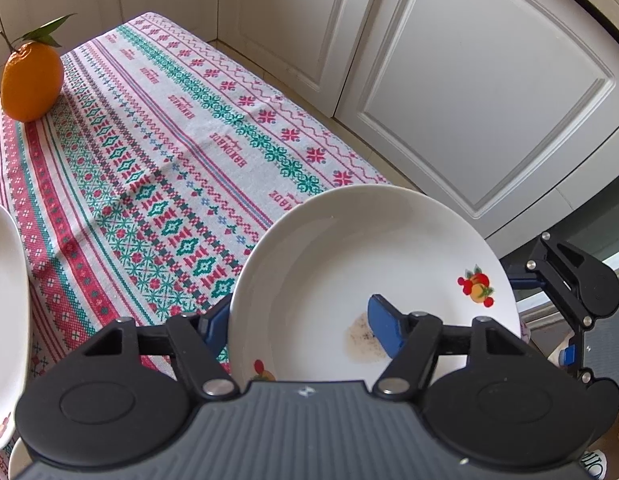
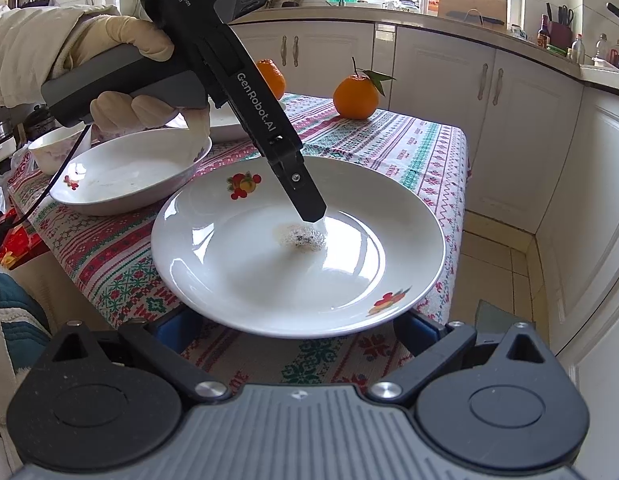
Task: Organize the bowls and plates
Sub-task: 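Close the left gripper on the plate rim and lift it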
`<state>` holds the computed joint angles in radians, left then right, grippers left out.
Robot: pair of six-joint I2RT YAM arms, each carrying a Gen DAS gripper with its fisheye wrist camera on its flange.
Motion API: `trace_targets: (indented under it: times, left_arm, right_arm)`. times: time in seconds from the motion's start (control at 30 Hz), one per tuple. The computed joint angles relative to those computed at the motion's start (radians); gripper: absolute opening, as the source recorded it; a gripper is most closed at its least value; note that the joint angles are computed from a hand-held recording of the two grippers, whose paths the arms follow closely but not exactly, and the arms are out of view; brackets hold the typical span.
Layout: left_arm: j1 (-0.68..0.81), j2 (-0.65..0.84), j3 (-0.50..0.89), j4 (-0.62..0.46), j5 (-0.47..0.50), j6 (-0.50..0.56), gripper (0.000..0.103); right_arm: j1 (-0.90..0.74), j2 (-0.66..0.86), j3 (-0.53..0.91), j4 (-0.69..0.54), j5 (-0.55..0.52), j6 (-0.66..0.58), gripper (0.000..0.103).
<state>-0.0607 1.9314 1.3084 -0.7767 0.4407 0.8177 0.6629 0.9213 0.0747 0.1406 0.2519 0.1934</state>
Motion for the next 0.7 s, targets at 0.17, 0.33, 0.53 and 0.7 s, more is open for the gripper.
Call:
trace_targets:
  times: [0.17, 0.33, 0.53, 0.7]
  left_arm:
    - [0.001, -0.009, -0.015, 0.019, 0.000, 0.008, 0.069]
    - [0.014, -0.012, 0.001, 0.018, 0.016, -0.003, 0.069]
    - [0.023, 0.000, 0.052, 0.023, 0.036, -0.025, 0.069]
    - [0.024, 0.041, 0.117, 0.036, 0.046, -0.061, 0.069]
  right_arm:
    - [0.012, 0.016, 0.021, -0.015, 0.016, 0.000, 0.103]
    - [-0.017, 0.033, 0.044, -0.010, -0.009, -0.039, 0.103]
    - [-0.122, 0.098, 0.093, 0.027, -0.091, -0.153, 0.103]
    - [-0.232, 0.191, 0.142, 0.086, -0.190, -0.240, 0.103]
